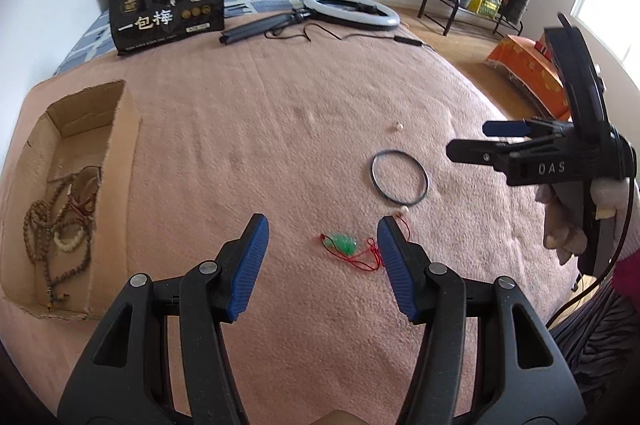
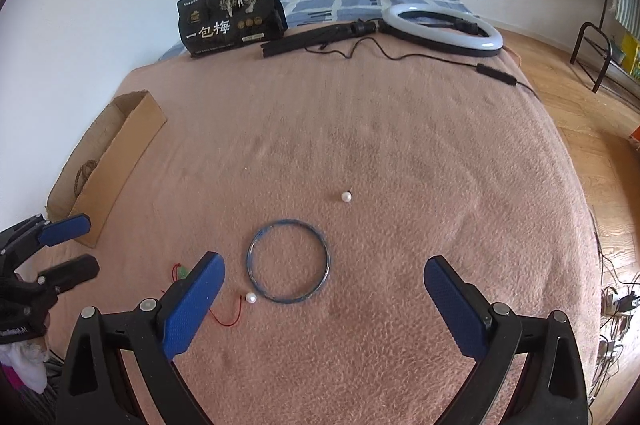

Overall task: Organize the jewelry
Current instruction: 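Move the left gripper to the green jade pendant while the right gripper approaches the blue bangle, then close the left gripper on the jade pendant while the right gripper grasps the blue bangle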

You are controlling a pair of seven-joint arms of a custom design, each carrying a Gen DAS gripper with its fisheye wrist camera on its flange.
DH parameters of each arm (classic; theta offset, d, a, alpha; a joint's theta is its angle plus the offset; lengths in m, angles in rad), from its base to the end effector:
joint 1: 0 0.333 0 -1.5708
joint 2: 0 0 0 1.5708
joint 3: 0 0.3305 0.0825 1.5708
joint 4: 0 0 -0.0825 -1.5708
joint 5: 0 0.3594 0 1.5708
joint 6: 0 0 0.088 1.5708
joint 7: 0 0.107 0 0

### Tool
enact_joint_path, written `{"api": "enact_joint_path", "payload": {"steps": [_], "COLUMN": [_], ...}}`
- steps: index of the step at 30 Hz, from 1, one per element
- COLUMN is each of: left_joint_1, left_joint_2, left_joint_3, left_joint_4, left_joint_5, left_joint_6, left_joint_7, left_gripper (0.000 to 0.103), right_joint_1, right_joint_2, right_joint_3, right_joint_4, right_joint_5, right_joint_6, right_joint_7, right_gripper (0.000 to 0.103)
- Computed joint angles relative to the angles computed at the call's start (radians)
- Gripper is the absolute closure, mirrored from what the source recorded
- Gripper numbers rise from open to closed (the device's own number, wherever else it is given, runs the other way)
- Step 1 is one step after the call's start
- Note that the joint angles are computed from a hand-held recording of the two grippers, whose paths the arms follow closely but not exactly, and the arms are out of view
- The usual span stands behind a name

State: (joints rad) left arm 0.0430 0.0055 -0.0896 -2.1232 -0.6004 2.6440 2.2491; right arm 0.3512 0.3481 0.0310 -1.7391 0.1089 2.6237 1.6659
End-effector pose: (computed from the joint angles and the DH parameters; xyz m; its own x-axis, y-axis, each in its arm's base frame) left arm 0.5599 -0.0112 0.4891 -0.3062 -0.9407 0.1463 -0.7949 0.1681 -0.5830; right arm 0.6271 0.2465 0.4628 0.2383 -0.9591 -0.1526 -0.8592 -0.1350 -0.4935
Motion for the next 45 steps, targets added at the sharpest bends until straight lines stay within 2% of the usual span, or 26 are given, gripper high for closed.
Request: {"api": "enact_joint_path", "payload": {"steps": [11, 19, 30, 32, 41, 42, 43, 45], "left_joint_1": [-0.007, 0.002, 0.018, 0.019, 0.018, 0.016, 0.016, 0.017], "left_joint_2": [0.028, 0.059, 0.108, 0.116, 0.139, 0.141, 0.145, 0.152], "left_joint_3": [-0.016, -0.03, -0.054, -0.058, -0.08, -0.081, -0.082, -0.086], "left_joint_4": [-0.003, 0.01, 0.03, 0.031, 0.031, 0.03, 0.032, 0.034], "left_joint_5": [0.046, 0.053, 0.083, 0.102, 0.149, 0.16, 0.169, 0.183], "left_joint_6": [-0.025, -0.047, -0.036, -0.032, -0.002, 0.003, 0.003, 0.008], "left_joint_7": [0.008, -0.008, -0.022, -0.022, -0.006, -0.011, -0.017, -0.024], "left_gripper": [0.045, 0.045, 0.045, 0.051, 0.052, 0.053, 0.059, 0.061], "right_joint_1": [-0.026, -0.013, 0.005, 0.005, 0.009, 0.011, 0.013, 0.018], "right_joint_2": [0.048, 0.096, 0.169, 0.172, 0.196, 0.198, 0.202, 0.205], "right_joint_3": [0.025, 0.023, 0.009, 0.009, 0.009, 0.008, 0.008, 0.007], "right_joint_4": [0.044, 0.103, 0.196, 0.199, 0.23, 0.233, 0.238, 0.242], "right_joint_5": [0.083, 0.091, 0.061, 0.06, 0.053, 0.05, 0.047, 0.041], "right_joint_6": [-0.065, -0.096, -0.155, -0.156, -0.173, -0.176, -0.178, -0.183], "right_joint_7": [-0.054, -0.054, -0.036, -0.036, -0.037, -0.037, -0.036, -0.038], "right_gripper": [0.005, 0.005, 0.005, 0.005, 0.005, 0.005, 0.005, 0.005]}}
